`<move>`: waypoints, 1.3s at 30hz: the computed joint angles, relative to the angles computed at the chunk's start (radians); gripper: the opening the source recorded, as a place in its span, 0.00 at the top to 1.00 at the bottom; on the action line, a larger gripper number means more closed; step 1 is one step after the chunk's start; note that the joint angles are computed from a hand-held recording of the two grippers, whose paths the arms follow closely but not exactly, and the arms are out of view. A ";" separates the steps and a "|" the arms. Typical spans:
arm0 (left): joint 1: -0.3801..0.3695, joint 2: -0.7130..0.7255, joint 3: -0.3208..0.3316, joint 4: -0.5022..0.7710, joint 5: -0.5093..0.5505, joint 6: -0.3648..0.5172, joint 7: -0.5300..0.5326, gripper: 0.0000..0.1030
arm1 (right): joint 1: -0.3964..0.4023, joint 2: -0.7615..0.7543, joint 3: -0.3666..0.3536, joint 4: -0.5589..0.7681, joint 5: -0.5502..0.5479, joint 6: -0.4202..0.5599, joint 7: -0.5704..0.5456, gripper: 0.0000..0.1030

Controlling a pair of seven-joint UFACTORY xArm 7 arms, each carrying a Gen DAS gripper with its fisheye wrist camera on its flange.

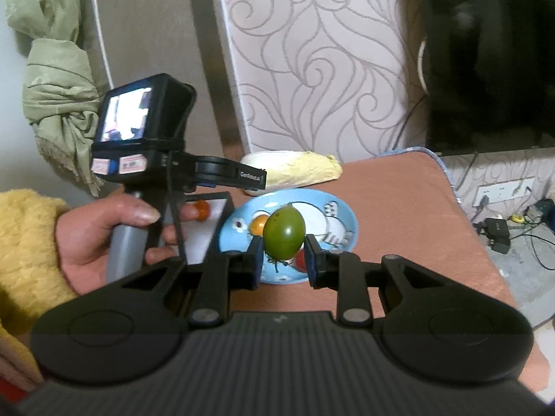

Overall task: Organize fruits
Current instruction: 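Withdraw the left tool toward the tray while the right tool carries the lime over the plate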

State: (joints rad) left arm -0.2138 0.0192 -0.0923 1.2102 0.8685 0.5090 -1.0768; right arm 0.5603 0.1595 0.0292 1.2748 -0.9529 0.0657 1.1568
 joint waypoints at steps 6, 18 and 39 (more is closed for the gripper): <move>0.040 -0.117 -0.011 -0.111 -0.016 -0.010 0.007 0.39 | 0.016 0.057 0.019 0.048 0.099 -0.001 -0.092 0.73; 0.114 -0.224 -0.091 -0.226 -0.110 -0.045 0.107 0.38 | 0.152 0.134 -0.105 0.128 0.164 0.023 -0.135 0.73; 0.198 -0.322 -0.131 -0.312 -0.096 -0.023 0.029 0.38 | 0.052 0.210 -0.083 0.199 0.133 0.030 -0.064 0.73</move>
State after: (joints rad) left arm -0.0156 -0.3030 -0.2228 0.8978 0.7724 0.4859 -1.0475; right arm 0.6126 0.3695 -0.0542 1.4733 -0.8196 0.0961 1.0923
